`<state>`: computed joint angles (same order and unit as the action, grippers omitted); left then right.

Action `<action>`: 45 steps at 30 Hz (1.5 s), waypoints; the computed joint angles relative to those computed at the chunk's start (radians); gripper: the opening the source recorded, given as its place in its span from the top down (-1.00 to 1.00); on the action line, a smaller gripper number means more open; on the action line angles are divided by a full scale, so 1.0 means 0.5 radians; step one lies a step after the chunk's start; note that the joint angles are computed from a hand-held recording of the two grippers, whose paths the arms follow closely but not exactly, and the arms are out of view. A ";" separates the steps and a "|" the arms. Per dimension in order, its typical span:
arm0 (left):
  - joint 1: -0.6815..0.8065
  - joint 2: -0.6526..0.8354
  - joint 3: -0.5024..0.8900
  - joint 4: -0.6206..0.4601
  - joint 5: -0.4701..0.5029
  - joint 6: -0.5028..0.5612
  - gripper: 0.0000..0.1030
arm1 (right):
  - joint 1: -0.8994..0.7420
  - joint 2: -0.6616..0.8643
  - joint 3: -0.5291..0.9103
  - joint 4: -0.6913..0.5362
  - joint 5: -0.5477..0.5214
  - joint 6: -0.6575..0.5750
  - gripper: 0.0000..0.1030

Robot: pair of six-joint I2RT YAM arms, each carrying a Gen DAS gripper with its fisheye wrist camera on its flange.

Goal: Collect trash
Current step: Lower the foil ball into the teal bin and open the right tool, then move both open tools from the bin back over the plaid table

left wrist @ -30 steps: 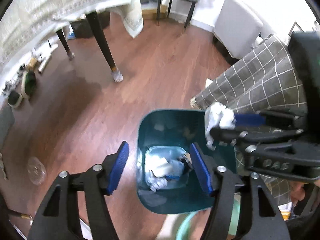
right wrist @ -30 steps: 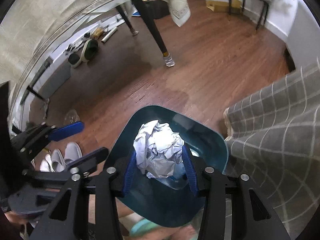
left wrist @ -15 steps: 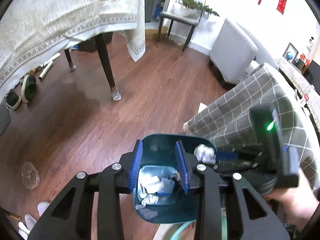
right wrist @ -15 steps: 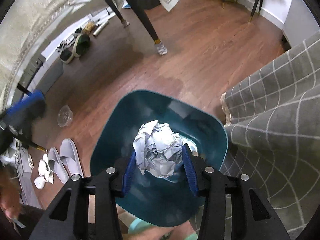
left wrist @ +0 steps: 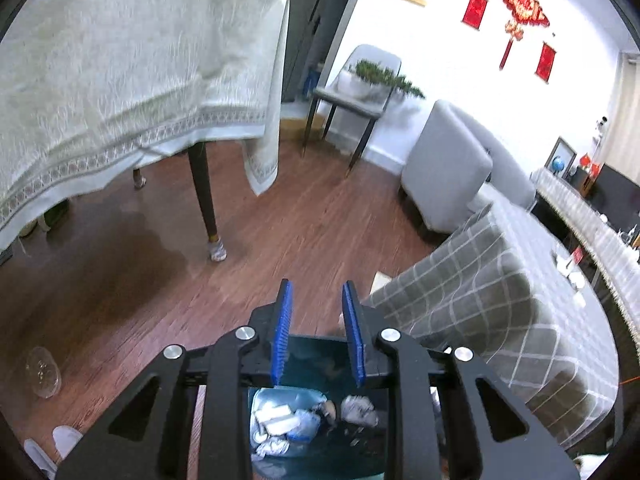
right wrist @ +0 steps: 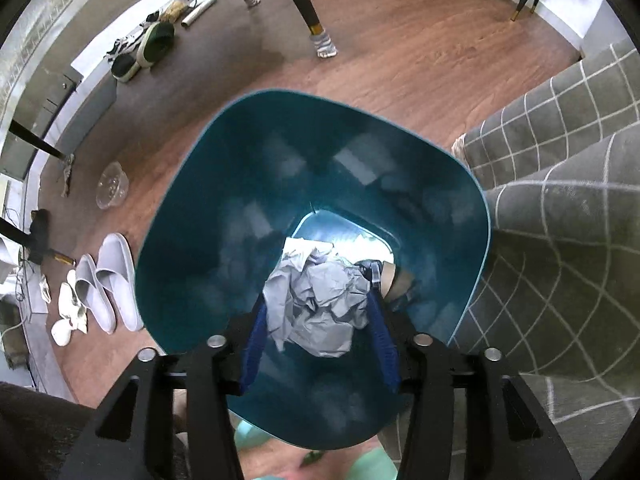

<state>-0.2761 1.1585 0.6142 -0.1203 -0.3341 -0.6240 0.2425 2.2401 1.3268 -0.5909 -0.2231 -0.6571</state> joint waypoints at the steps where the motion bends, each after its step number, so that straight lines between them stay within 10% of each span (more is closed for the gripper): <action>1: -0.011 -0.020 0.006 0.007 -0.013 0.001 0.49 | 0.000 -0.005 -0.008 -0.003 -0.001 -0.012 -0.23; 29: -0.395 -0.039 0.436 -0.130 -0.472 0.018 0.49 | -0.407 -0.880 0.154 -0.368 -0.831 -0.230 -0.25; 45: -0.645 0.548 0.891 -0.196 -0.457 0.026 0.12 | -0.950 -0.613 0.812 -0.482 -1.162 -0.107 -0.39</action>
